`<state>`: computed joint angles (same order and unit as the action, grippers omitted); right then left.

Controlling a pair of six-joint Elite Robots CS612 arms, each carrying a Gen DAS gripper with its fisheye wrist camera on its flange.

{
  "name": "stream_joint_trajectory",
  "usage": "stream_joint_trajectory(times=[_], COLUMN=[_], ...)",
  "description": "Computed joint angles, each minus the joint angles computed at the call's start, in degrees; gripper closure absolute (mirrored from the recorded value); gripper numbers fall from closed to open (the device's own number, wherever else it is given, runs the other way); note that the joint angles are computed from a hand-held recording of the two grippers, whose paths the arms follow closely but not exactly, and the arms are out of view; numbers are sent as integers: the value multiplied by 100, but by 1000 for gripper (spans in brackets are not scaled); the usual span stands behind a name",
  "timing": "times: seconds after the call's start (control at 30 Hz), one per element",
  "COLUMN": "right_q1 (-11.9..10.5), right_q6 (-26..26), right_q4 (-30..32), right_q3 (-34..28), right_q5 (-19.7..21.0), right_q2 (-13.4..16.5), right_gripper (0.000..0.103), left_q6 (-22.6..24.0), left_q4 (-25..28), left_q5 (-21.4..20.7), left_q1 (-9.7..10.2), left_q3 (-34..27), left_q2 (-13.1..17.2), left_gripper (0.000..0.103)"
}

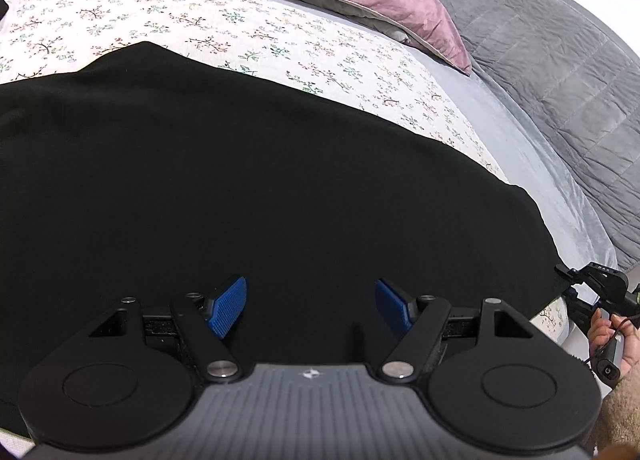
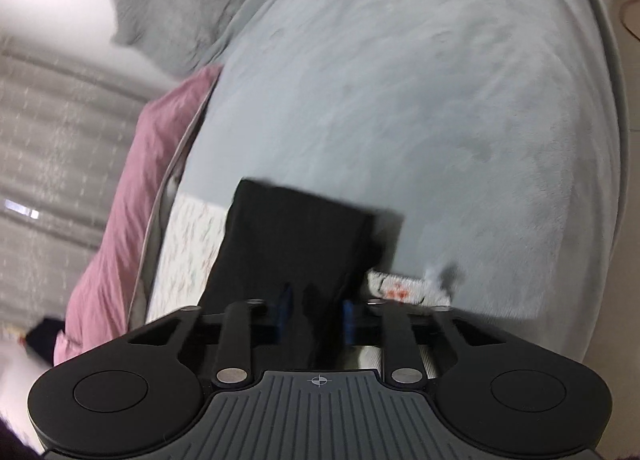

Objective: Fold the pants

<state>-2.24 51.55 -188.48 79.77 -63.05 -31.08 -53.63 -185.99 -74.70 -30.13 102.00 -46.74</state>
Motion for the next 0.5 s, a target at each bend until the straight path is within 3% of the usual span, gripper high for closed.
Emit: stream_joint_trajectory(times=[0.1,0.23,0.5], right_q1=[106,281,920], right_q6=[-440,-1293,-3879], right_q4=[207,-84,228], right_q3=[-52,-186,-635], right_q5=[-373,-567,-246], right_q2=[-96,-174,-295], right_gripper=[91,96,96], left_q6=[-28,-164,-869], left_q4=[-58,-215,-1567], left_q5=[-36,-149,-648], left_q1=[27,79,220], left_q3=[37,61,163], left_q2=[-8,6,266], left_gripper=[12,11,7])
